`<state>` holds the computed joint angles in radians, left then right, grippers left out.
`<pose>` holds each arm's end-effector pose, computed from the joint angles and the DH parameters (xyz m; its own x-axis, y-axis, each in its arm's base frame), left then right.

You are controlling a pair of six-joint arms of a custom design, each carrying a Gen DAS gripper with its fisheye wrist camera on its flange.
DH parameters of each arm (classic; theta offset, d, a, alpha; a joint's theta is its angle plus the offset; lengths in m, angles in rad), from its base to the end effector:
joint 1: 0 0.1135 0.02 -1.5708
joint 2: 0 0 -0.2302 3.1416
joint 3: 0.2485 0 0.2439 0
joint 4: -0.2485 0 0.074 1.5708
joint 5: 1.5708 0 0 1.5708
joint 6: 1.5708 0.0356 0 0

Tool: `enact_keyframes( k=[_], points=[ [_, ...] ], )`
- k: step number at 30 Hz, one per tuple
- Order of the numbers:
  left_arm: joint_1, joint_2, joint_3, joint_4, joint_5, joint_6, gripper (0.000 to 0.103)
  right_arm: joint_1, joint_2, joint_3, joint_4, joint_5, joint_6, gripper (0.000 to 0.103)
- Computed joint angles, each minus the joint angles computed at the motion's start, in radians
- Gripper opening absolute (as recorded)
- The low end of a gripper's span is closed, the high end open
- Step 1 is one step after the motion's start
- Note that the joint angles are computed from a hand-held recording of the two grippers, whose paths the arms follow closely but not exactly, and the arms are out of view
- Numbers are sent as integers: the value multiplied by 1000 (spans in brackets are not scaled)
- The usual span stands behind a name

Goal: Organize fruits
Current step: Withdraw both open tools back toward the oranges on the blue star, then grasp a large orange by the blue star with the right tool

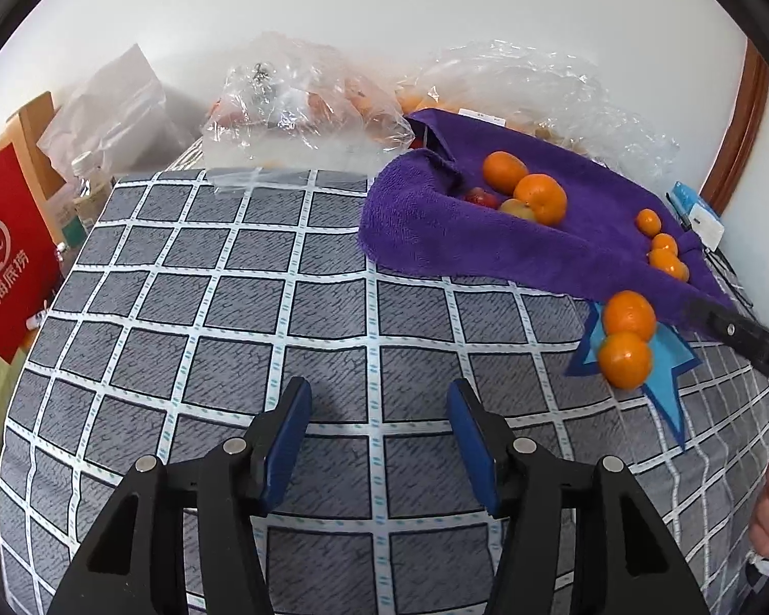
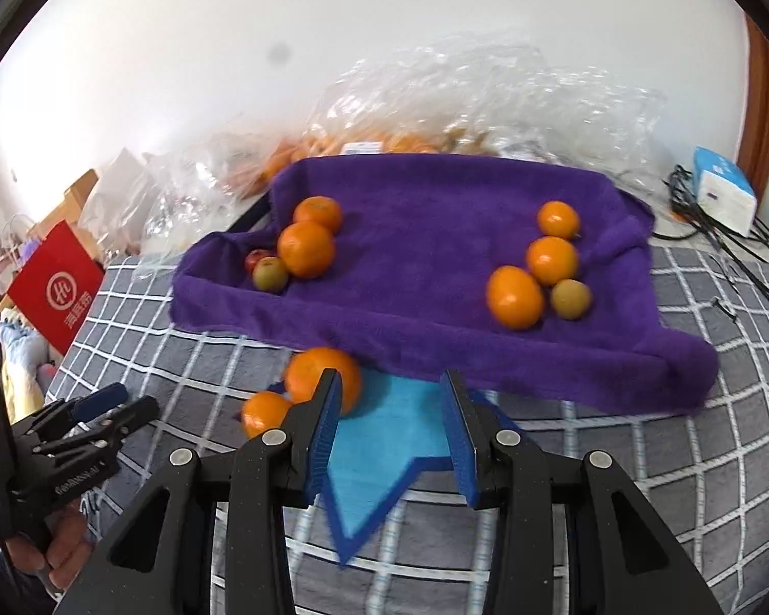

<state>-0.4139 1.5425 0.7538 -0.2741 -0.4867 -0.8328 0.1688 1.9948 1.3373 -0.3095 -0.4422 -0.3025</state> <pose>0.2575 -0.0949 0.1260 -0.6471 -0.4300 -0.6296 -0.4928 0.8660 -0.0849 0.3905 0.0820 0.1389 -0.6581 -0.3853 -0.6469 -0.6153 0.7704 0.1671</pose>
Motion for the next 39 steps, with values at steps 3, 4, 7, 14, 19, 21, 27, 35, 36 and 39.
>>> enact_keyframes(
  k=[3, 4, 7, 14, 19, 21, 27, 35, 36, 39],
  points=[
    [-6, 19, 19, -22, -15, -4, 54, 35, 12, 25, -24, 7, 11, 40],
    [-6, 24, 24, -26, -15, -2, 55, 48, 26, 47, -41, 10, 14, 40],
    [-6, 29, 26, -23, -7, 10, 62, 76, 60, 99, -70, 29, 29, 40],
    [17, -62, -74, 65, 33, -6, 62, 123, 149, 197, -132, 76, 38, 40],
    [21, -79, -94, 87, 44, -14, 63, 147, 208, 255, -163, 117, 47, 42],
    [21, -79, -93, 85, 44, -15, 63, 141, 225, 267, -164, 103, 48, 41],
    [22, -82, -94, 89, 51, -14, 65, 71, 127, 174, -128, 54, 21, 40],
    [19, -74, -82, 84, 57, -7, 71, -78, 55, 61, -74, 74, -120, 40],
    [18, -70, -78, 82, 58, -4, 71, -93, 68, 68, -81, 74, -130, 40],
    [10, -46, -51, 62, 54, 5, 76, -125, 104, 83, -91, 61, -141, 41]
  ],
)
